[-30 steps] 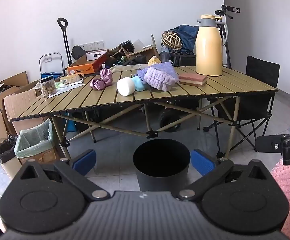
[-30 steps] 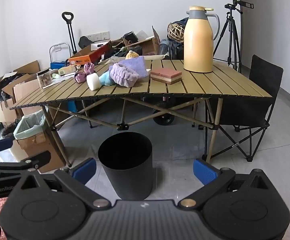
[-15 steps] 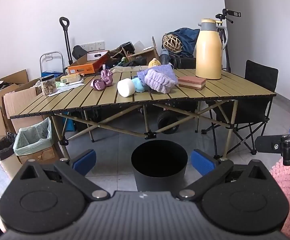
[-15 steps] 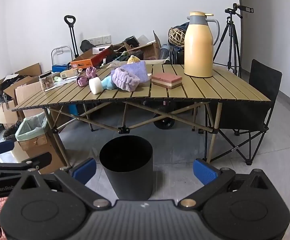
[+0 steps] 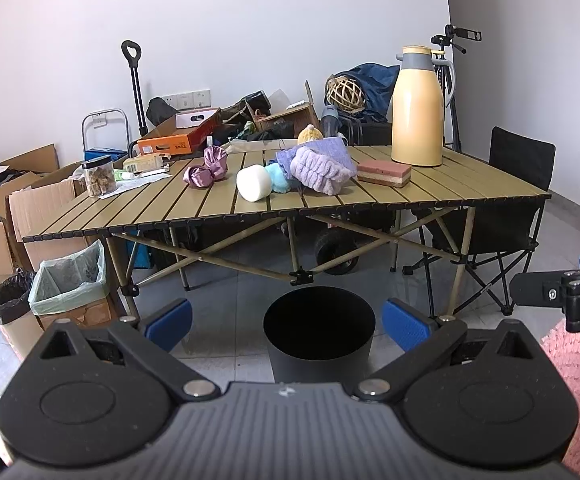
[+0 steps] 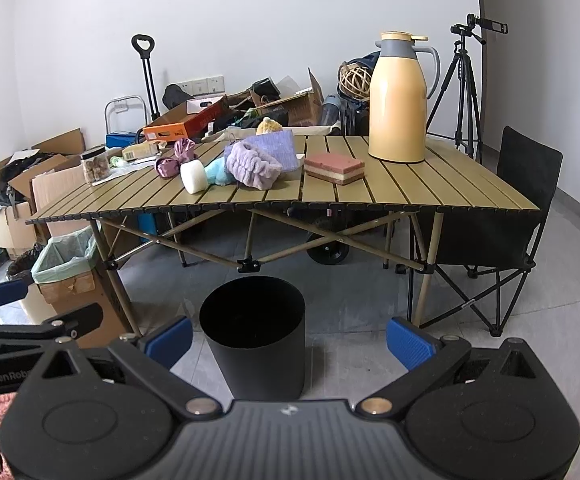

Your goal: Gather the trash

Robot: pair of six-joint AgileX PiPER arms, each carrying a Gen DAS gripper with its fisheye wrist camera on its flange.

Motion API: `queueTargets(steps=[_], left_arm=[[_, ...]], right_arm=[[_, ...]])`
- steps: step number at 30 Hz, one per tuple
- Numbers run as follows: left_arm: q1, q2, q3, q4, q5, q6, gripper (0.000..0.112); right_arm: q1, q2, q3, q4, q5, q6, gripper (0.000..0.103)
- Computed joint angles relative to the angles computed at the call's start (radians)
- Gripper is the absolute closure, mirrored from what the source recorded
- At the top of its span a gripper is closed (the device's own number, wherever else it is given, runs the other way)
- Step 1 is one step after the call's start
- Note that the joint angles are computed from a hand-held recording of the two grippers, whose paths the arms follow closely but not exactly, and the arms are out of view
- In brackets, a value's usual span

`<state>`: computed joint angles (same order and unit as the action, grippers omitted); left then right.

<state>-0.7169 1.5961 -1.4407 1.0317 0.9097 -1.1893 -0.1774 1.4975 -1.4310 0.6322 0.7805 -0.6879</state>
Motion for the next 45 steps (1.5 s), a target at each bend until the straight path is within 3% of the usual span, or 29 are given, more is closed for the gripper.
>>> queueTargets(steps=[45], left_arm=[[-0.010,-0.023,0.014,0.029,0.011,-0.030,0.009]], right_arm=[[-0.006,-0.031,0.023,0.035,-0.002,-0.034,0.000]])
